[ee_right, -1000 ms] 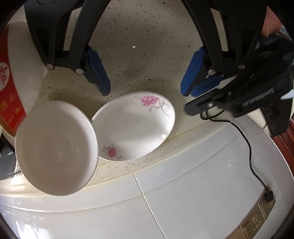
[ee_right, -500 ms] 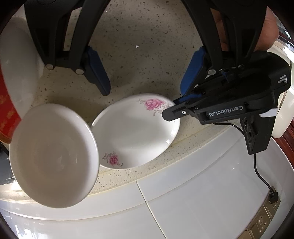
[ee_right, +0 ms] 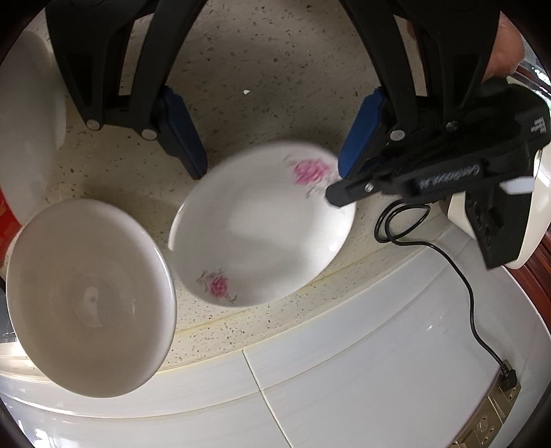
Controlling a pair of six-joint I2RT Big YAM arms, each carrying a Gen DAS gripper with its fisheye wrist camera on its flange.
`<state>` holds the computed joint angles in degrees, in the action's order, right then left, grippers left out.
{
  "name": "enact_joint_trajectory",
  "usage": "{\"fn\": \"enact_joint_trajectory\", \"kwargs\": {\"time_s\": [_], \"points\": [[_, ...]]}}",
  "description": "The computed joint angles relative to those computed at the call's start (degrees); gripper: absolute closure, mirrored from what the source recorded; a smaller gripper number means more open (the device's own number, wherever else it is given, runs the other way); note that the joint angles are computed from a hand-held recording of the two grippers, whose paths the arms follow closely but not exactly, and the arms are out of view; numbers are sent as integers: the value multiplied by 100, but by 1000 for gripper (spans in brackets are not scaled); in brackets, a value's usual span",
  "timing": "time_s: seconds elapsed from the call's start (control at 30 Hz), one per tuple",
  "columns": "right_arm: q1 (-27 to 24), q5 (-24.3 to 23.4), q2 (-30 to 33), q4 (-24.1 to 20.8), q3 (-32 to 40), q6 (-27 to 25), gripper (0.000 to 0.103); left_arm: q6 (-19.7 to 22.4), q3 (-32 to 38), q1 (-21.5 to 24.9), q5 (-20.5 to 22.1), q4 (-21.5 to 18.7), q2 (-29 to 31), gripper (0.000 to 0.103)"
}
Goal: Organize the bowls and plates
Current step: 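Close both grippers on the rim of the leaning pink-flower plate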
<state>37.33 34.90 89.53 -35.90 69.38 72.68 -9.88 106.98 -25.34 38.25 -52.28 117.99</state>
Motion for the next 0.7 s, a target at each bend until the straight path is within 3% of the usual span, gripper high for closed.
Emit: {"fn": "enact_joint_trajectory", "kwargs": {"time_s": [0.37, 0.5, 0.63, 0.7], "points": [[-59, -210, 13, 350, -55, -490, 25, 336, -729, 228, -298, 108, -526, 89], [-90, -324, 13, 411, -70, -692, 36, 498, -1060, 330, -490, 134, -792, 88], [-105, -387, 82, 242, 19, -818, 62, 486, -1384, 426, -616, 289, -1031, 87], [-102, -444, 111, 235, 46, -939, 67, 397, -1481, 424, -682, 400, -1063, 86]]}}
